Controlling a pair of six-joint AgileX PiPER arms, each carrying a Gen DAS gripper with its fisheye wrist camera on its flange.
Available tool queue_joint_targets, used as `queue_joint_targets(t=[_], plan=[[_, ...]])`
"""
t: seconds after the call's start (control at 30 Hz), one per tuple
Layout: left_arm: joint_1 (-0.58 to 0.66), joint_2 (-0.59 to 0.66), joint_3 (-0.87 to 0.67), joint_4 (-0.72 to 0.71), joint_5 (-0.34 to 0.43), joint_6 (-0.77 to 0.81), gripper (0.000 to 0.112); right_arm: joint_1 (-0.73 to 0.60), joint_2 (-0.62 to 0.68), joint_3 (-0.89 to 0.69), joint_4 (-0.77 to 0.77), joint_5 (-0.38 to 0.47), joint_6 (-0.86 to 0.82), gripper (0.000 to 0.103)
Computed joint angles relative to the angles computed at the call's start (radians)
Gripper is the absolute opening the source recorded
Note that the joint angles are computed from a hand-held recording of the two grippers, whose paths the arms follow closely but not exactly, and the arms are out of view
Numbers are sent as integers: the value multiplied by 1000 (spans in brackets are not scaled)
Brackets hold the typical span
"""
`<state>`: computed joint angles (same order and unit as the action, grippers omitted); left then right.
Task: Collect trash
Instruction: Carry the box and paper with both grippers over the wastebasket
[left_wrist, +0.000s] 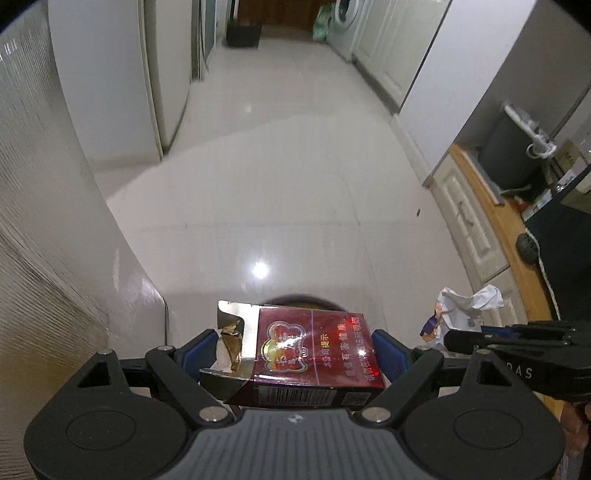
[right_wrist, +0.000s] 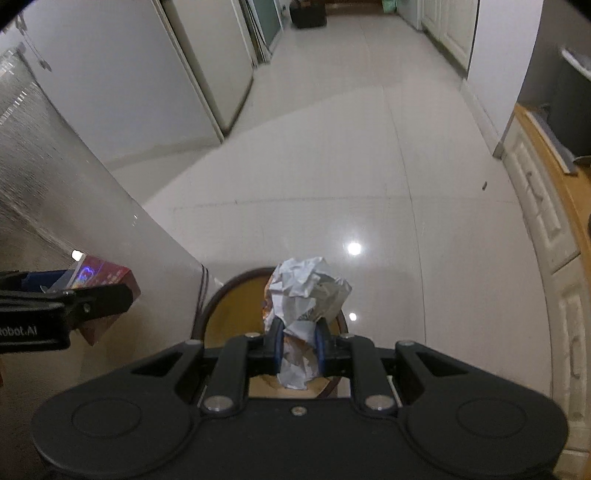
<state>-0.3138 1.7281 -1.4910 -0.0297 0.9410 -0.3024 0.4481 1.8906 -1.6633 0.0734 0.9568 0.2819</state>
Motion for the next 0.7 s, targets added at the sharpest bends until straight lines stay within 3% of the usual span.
queue_joint_targets(t=[0.43, 0.7], plan=[[15, 188, 50, -154, -62, 141, 89, 19, 209, -160, -2, 100, -20, 18], [28, 255, 79, -144, -51, 154, 89, 11, 291, -177, 91, 127, -44, 20]])
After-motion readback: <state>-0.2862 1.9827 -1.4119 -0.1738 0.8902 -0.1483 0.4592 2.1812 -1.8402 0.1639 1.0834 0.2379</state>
